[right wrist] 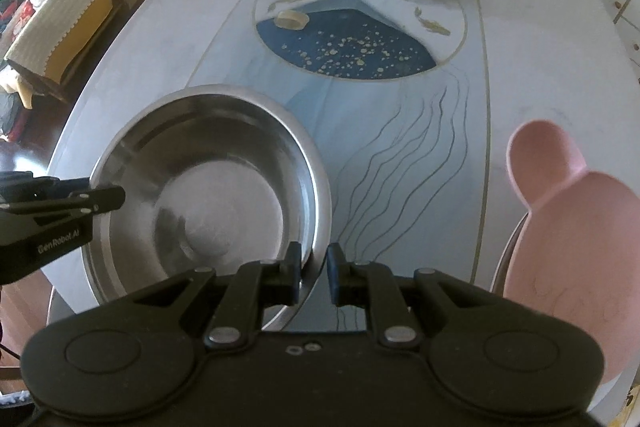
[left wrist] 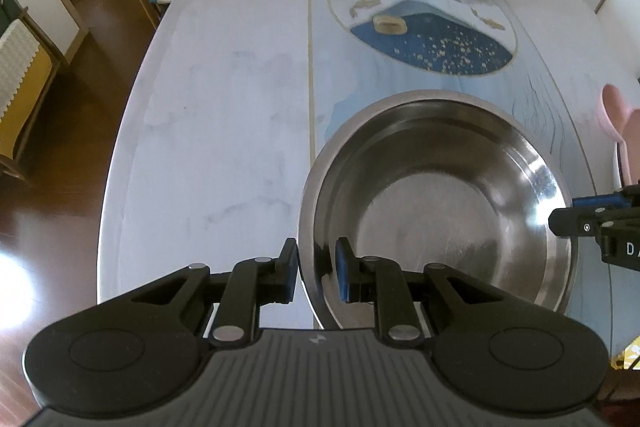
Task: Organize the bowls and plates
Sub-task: 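Carry the steel basin with both grippers onto the plate stack, then open both grippers and withdraw from the steel basin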
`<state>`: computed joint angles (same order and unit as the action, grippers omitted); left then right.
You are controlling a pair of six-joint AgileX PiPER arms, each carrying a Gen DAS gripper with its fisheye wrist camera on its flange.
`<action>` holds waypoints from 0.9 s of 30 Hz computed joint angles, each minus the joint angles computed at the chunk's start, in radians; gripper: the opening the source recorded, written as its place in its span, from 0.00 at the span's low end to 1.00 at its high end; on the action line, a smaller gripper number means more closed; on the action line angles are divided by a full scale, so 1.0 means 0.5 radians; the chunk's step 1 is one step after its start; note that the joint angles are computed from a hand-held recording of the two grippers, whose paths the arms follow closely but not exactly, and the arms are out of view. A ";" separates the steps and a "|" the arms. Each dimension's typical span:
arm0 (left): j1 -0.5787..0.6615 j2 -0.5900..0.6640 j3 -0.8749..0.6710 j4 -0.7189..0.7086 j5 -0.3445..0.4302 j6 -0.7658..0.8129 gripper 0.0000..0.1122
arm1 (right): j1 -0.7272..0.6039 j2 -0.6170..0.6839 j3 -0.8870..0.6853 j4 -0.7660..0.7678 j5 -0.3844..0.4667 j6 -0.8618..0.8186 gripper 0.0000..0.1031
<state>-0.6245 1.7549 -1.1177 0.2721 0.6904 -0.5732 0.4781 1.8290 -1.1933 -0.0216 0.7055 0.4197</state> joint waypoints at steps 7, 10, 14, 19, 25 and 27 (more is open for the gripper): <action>0.044 -0.017 0.000 -0.171 0.035 0.221 0.17 | -0.041 0.030 -0.084 0.128 0.130 -0.215 0.22; 0.071 -0.034 -0.009 -0.235 0.058 0.322 0.17 | -0.079 0.009 -0.104 0.159 0.168 -0.268 0.24; 0.114 -0.084 -0.014 -0.290 0.071 0.441 0.17 | -0.131 -0.047 -0.086 0.214 0.174 -0.326 0.29; 0.170 -0.129 -0.079 -0.353 0.107 0.558 0.17 | -0.183 -0.116 -0.110 0.243 0.193 -0.378 0.33; 0.200 -0.085 -0.314 -0.333 0.107 0.615 0.17 | -0.279 -0.119 -0.311 0.162 0.255 -0.357 0.38; 0.198 -0.030 -0.443 -0.320 0.126 0.613 0.17 | -0.306 -0.101 -0.397 0.119 0.273 -0.352 0.40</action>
<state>-0.5256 1.7401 -1.3394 0.1118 0.7533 -0.2667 0.3249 1.7783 -1.3919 0.0381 0.8418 0.2439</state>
